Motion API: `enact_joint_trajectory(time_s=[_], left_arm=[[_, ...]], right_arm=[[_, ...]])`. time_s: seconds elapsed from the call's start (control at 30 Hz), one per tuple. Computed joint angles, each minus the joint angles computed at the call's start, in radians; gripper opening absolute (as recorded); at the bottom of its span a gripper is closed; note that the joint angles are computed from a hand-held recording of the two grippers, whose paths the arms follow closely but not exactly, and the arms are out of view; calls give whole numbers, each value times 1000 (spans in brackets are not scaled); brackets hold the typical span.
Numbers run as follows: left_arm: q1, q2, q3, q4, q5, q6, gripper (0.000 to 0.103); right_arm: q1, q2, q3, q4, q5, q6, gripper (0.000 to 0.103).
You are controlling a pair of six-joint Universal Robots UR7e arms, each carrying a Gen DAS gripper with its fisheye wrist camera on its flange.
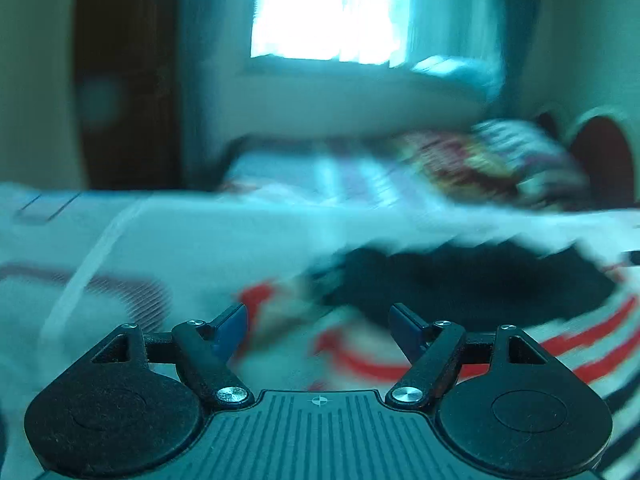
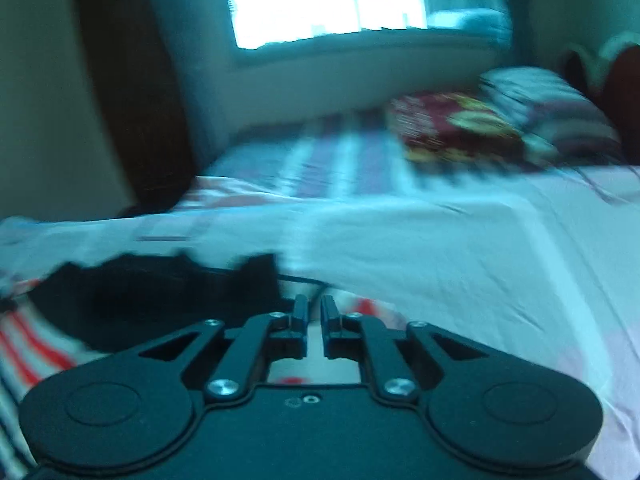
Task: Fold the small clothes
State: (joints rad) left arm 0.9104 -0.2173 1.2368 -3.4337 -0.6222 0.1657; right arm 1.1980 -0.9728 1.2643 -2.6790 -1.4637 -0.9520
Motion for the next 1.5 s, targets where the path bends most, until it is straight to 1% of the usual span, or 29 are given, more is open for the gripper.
enact_joint_trajectory(time_s=[0.03,0.07,0.1,0.2,0.3,0.37,0.4,0.43,0.47,0.5,0.53,0.6,0.63,0.67,0.73,0.77,0.8,0.87,0.93,1.0,1.03,1.07,1.13,1.17,1.23,1.33,1.4,1.47,1.5], left_arm=[[1,-3,-16,59,-58,-3,76],[1,6,-55,153,-104,-2,76],[-3,33,-106,210,-119,16,77],[-4,115,-257,352,-192,21,77],[4,194,-405,478,-159,-25,77],[21,211,-431,468,-150,-33,77],[21,202,-404,428,-139,-10,77],[19,194,-381,390,-98,34,77],[18,188,-362,359,-52,72,77],[23,160,-308,316,-32,88,77],[34,108,-215,262,-49,74,76],[42,52,-130,224,-51,33,76],[46,46,-131,231,-57,25,76],[48,53,-147,236,-51,26,77],[37,58,-143,226,-26,33,77],[29,61,-139,202,-26,45,77],[17,58,-120,169,-40,60,77],[-1,55,-95,140,-98,87,77],[-19,65,-97,174,-155,76,77],[-34,101,-144,224,-176,80,77],[-39,116,-160,247,-171,76,77],[-43,118,-162,268,-162,57,77],[-45,102,-128,298,-132,42,77],[-45,84,-83,261,-118,56,82],[-42,17,42,194,-95,9,89],[-35,-82,239,59,-68,-42,89],[-28,-109,290,22,-79,-46,89],[-45,-108,282,60,-35,-66,89],[-61,-100,276,48,-14,-62,89]], right_arm=[[10,-8,17,33,14,-58,28],[23,-9,41,36,13,-112,28],[36,-7,69,18,17,-155,27],[76,35,86,1,-7,-181,27],[104,103,54,-27,-69,-169,35],[110,135,30,-26,-112,-189,43],[106,140,24,-27,-111,-225,44],[101,138,30,-57,-109,-270,44],[93,132,47,-128,-122,-300,43],[84,136,31,-166,-137,-296,42],[69,141,-6,-161,-152,-265,42],[43,141,-89,-50,-135,-160,36],[48,141,-104,-28,-152,-158,33],[57,140,-92,-47,-172,-197,35],[65,120,-33,-118,-169,-243,42],[60,92,8,-130,-133,-251,44],[52,60,53,-129,-91,-271,45],[40,2,137,-100,-18,-331,57],[45,-31,199,-59,-7,-385,58],[53,-43,247,-42,-14,-430,57],[59,-43,269,-60,-34,-450,55],[64,-39,292,-102,-62,-480,47],[53,-50,304,-103,-72,-516,48],[47,-56,294,-84,-79,-504,49],[27,-79,266,-58,-89,-463,51],[-14,-112,246,-90,-127,-443,51],[-39,-131,218,-14,-100,-356,52],[-26,-145,254,-79,-110,-322,45],[-25,-166,293,-111,-72,-322,47]])
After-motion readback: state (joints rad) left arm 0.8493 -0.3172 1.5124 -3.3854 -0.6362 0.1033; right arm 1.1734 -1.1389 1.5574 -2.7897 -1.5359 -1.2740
